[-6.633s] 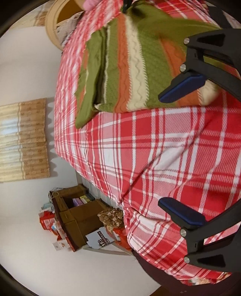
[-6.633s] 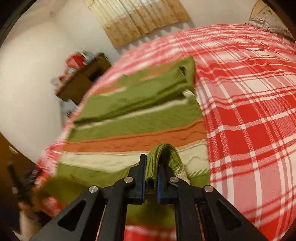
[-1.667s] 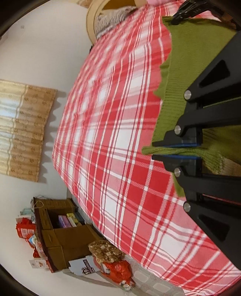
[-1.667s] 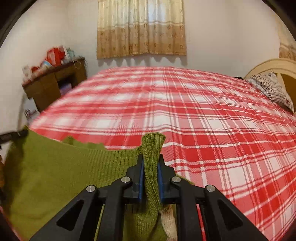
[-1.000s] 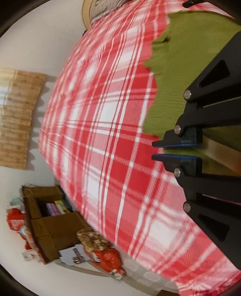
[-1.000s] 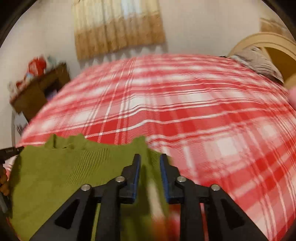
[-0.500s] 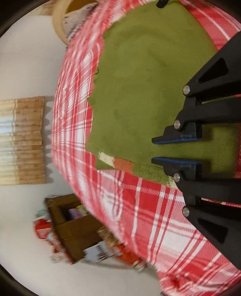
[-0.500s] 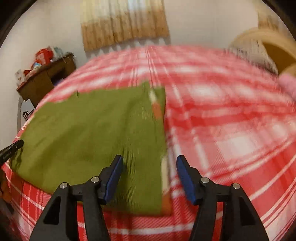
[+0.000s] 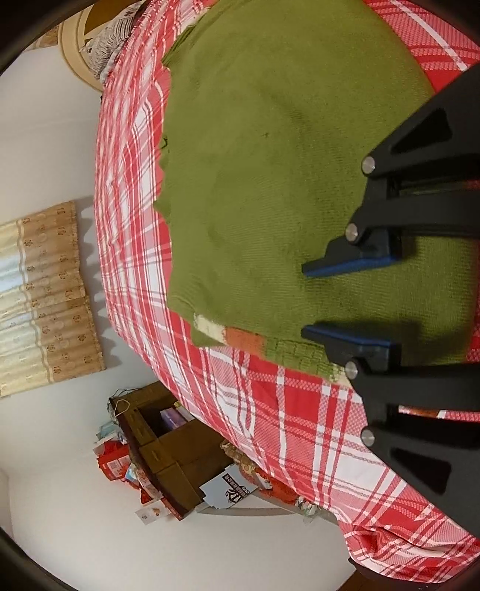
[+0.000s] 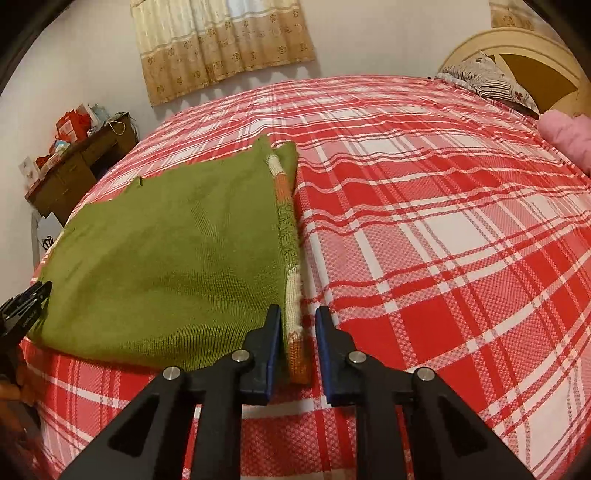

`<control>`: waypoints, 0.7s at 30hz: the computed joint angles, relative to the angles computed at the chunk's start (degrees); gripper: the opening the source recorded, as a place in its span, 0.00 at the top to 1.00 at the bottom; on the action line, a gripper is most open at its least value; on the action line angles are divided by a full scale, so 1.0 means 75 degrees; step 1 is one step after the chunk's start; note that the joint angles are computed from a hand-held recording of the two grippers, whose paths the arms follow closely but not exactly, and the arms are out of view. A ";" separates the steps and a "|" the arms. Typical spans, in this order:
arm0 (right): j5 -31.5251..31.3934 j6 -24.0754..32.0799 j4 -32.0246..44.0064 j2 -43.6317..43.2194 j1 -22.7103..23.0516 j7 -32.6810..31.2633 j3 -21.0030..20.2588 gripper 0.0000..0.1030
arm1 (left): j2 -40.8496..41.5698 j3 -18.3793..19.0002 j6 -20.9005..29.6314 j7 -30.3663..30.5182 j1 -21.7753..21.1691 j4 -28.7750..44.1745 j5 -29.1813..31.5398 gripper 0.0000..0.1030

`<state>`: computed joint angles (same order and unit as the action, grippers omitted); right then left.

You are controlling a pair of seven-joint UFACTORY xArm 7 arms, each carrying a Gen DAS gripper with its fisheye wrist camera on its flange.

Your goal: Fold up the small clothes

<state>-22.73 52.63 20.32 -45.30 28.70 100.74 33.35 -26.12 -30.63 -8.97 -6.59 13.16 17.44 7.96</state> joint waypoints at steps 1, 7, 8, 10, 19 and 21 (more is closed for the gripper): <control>0.0036 0.0081 0.0044 -0.0009 0.0025 0.0013 0.0019 0.81 | 0.0028 -0.0167 -0.0059 -0.0011 0.0167 0.0024 -0.0004 0.73; -0.0786 0.2287 0.1778 0.0765 -0.0570 0.0286 0.1119 0.79 | -0.0251 -0.0608 -0.0215 -0.0039 0.0444 -0.0201 -0.0174 0.73; -0.1161 0.2121 0.1976 0.0963 -0.0680 0.0174 0.1154 0.79 | -0.0366 -0.0778 -0.0206 -0.0080 0.0538 -0.0246 -0.0206 0.73; -0.1877 0.0985 0.2110 0.1490 -0.0769 -0.0045 0.0700 0.79 | -0.0485 -0.1153 -0.0226 -0.0165 0.0832 -0.0257 -0.0219 0.73; -0.3734 -0.0795 0.2599 0.4015 -0.1239 0.0550 -0.0263 0.77 | -0.0331 -0.0624 -0.0201 -0.0145 0.0431 -0.0251 -0.0134 0.73; -0.3826 -0.0590 0.2684 0.4120 -0.1049 0.0586 -0.0358 0.77 | -0.0328 -0.0681 -0.0210 -0.0161 0.0465 -0.0244 -0.0150 0.73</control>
